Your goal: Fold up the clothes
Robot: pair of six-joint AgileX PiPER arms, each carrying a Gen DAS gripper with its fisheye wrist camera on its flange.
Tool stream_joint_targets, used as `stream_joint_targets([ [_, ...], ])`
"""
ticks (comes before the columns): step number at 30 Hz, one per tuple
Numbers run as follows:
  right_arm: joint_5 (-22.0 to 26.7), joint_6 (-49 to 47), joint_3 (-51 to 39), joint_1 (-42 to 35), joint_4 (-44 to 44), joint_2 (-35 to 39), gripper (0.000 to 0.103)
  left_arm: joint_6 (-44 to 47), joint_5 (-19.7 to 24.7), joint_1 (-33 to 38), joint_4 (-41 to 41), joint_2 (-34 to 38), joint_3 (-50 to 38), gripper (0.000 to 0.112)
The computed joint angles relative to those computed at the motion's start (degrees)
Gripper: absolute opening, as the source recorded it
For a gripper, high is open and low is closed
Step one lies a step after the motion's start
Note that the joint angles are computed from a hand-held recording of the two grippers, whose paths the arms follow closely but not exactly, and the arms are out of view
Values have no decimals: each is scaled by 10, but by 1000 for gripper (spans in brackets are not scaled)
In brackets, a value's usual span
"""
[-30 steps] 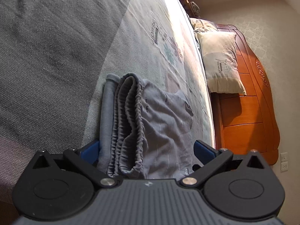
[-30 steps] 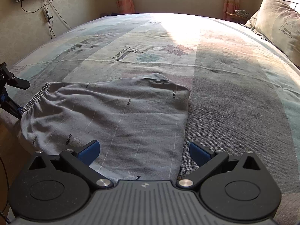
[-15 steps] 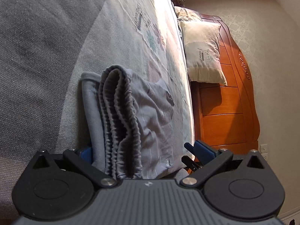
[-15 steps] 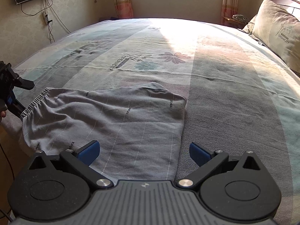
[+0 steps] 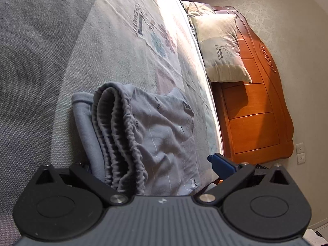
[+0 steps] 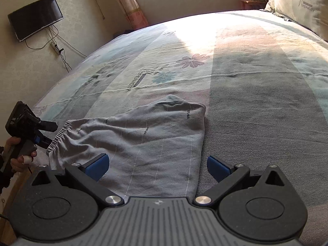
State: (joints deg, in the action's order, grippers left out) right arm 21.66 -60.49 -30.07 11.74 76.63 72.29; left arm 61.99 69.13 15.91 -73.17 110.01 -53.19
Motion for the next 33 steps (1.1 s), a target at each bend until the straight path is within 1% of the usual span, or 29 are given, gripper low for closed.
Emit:
stream_joint_targets([
  [2, 49, -63, -14, -44, 71, 52, 103, -7, 1, -1, 5, 2, -6, 102],
  [4, 97, -86, -30, -83, 111, 106, 103, -10, 3, -1, 7, 4, -9, 102],
  [6, 173, -84, -55, -129, 121, 174, 103, -8, 5, 0, 5, 6, -8, 102],
  [8, 239, -120, -65, -161, 165, 226, 103, 0, 1, -1, 4, 3, -4, 102],
  [9, 267, -118, -79, -171, 169, 251, 103, 2, 0, -1, 3, 2, -2, 102],
  [10, 280, -109, -97, -172, 167, 270, 103, 4, -2, -1, 3, 1, -1, 102],
  [12, 295, -91, -133, -169, 163, 301, 103, 4, -3, -4, 0, 1, -2, 102],
  [16, 297, -47, -181, -160, 139, 330, 103, 18, -3, -1, -4, -2, 5, 102],
  [18, 307, -37, -177, -165, 118, 324, 103, 32, -2, 0, -10, -5, 13, 102],
  [20, 328, -23, -159, -179, 98, 312, 103, 39, -3, 1, -12, -7, 17, 102],
  [23, 355, -39, -111, -193, 115, 298, 103, 34, -10, -1, -13, -12, 19, 102],
  [25, 348, -47, -113, -177, 128, 300, 103, 35, -14, -3, -15, -15, 21, 102],
  [29, 329, -37, -173, -137, 157, 344, 103, 46, -13, -2, -21, -15, 27, 102],
  [31, 317, -15, -189, -126, 171, 355, 103, 57, -13, -1, -26, -16, 33, 102],
  [33, 320, -7, -189, -128, 159, 352, 103, 69, -11, 2, -30, -17, 37, 102],
])
